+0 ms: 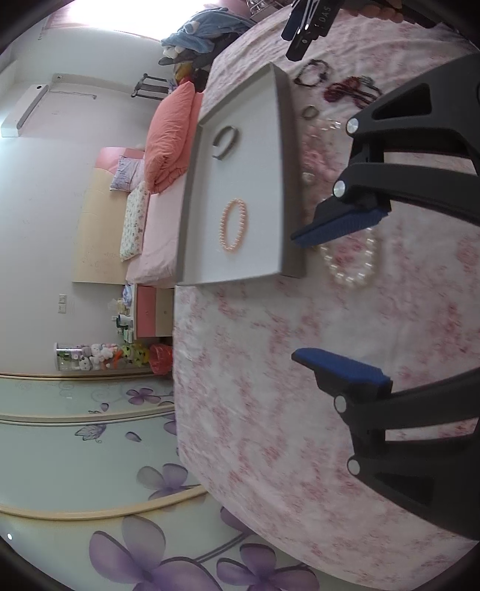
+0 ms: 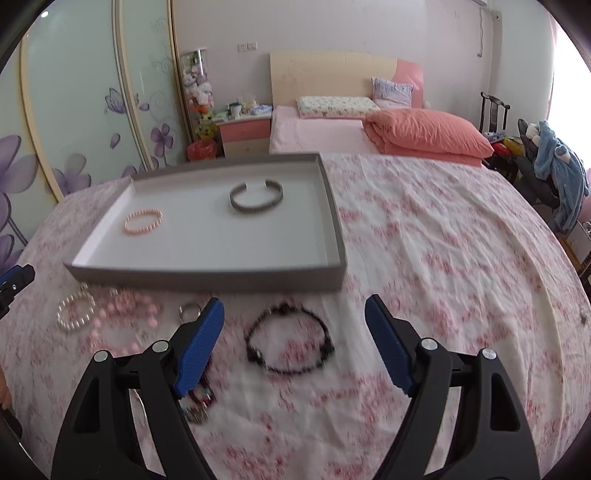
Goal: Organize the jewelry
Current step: 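Move the right tool to the black beaded bracelet while the left approaches the white pearl bracelet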
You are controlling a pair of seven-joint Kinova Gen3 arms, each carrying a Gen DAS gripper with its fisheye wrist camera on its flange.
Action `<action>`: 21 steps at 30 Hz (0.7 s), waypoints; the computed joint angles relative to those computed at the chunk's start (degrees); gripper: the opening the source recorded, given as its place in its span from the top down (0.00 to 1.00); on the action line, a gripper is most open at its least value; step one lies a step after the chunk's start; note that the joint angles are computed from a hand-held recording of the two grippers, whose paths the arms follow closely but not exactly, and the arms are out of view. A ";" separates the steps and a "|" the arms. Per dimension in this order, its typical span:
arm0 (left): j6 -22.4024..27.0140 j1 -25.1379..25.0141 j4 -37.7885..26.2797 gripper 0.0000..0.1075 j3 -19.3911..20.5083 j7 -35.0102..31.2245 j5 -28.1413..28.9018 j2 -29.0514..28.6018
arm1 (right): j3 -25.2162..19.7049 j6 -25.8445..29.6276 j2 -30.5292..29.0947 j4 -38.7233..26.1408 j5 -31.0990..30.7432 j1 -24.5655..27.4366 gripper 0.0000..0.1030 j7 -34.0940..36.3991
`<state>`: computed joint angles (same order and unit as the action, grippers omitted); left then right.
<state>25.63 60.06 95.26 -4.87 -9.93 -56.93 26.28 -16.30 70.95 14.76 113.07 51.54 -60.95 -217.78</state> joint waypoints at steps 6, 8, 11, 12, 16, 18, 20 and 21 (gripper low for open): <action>-0.07 0.93 3.79 0.43 -0.37 3.10 -1.24 -1.14 | -0.28 -0.96 0.33 1.80 -2.48 -0.61 0.28 -2.48; 0.28 0.18 4.06 0.43 0.64 2.79 -1.02 -1.01 | 0.01 -1.78 0.23 2.17 -2.92 -0.18 0.37 -3.26; 0.53 -0.38 3.93 0.43 1.43 2.35 -0.55 -0.65 | 0.58 -3.08 0.25 2.51 -3.11 1.01 0.46 -3.51; 0.61 -0.52 3.76 0.43 1.63 2.13 -0.32 -0.54 | 0.75 -3.32 0.43 2.37 -3.17 1.43 0.47 -2.97; 1.01 -0.42 3.25 0.43 1.81 1.63 0.10 -0.22 | 1.01 -4.37 1.50 1.64 -4.69 2.52 0.59 -0.67; 1.41 -0.55 2.80 0.43 2.11 0.94 0.64 0.00 | 1.44 -3.64 2.07 1.31 -4.51 1.77 0.62 -0.78; 1.68 -0.43 2.39 0.43 2.17 0.45 0.90 0.26 | 1.68 -3.97 2.08 1.27 -4.50 1.70 0.65 -0.76; 2.00 -0.39 2.11 0.41 2.22 0.10 1.12 0.41 | 1.79 -4.00 2.18 1.18 -4.42 1.66 0.66 -0.70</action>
<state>27.63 59.67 97.37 -2.65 -9.83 -55.80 26.69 -14.51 66.95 16.94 114.26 47.12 -59.29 -218.48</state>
